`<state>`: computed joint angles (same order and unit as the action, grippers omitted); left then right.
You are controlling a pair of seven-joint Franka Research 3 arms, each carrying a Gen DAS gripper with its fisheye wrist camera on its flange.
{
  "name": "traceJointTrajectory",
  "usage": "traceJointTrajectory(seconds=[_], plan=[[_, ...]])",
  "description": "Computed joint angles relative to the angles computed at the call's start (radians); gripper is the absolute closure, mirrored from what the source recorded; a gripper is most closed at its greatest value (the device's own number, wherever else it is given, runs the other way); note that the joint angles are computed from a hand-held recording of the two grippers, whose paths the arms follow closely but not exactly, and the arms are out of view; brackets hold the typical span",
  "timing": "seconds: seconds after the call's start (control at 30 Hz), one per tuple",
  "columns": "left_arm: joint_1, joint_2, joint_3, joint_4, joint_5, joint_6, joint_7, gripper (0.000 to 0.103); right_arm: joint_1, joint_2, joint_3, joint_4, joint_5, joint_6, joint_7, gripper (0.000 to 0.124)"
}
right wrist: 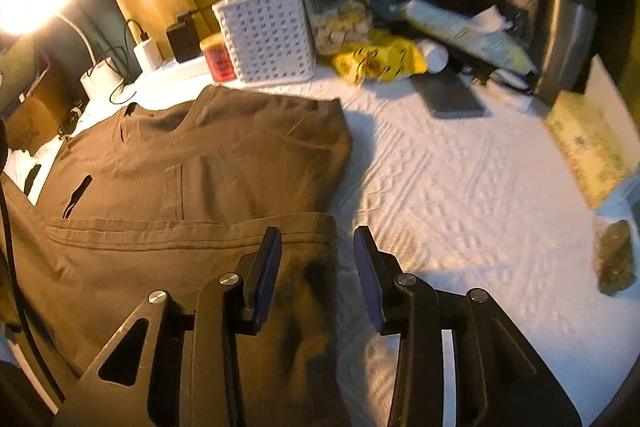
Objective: Fold small clothes
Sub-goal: 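Carry the held hem over onto the collar with both grippers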
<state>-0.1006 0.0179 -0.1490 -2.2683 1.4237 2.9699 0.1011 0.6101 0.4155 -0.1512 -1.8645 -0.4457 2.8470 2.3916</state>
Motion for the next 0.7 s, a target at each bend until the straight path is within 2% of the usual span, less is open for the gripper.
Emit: traceJointTrajectory(seconds=[0.1, 0.13, 0.17, 0.3, 0.53, 0.7], plan=[[0.001, 0.008, 0.002, 0.002, -0.019, 0.004, 0.019, 0.101, -0.014, 0.028, 0.016, 0.03, 0.025, -0.018, -0.028, 0.085], [0.001, 0.012, 0.003, 0.003, -0.023, 0.005, 0.024, 0.101, -0.013, 0.032, 0.016, 0.032, 0.029, -0.016, -0.032, 0.09], [0.001, 0.014, 0.004, 0.004, -0.027, 0.005, 0.029, 0.101, -0.014, 0.036, 0.017, 0.035, 0.035, -0.013, -0.04, 0.105], [-0.001, 0.028, 0.008, 0.012, -0.042, 0.011, 0.047, 0.101, 0.012, 0.036, -0.012, 0.027, 0.022, 0.008, -0.026, 0.117], [-0.005, 0.02, 0.013, 0.019, 0.021, 0.017, -0.013, 0.101, 0.067, 0.009, -0.076, 0.003, -0.059, 0.042, 0.052, 0.119], [-0.001, 0.0, 0.008, 0.018, 0.105, 0.012, -0.099, 0.101, 0.103, -0.028, -0.116, -0.008, -0.186, 0.045, 0.149, 0.119]])
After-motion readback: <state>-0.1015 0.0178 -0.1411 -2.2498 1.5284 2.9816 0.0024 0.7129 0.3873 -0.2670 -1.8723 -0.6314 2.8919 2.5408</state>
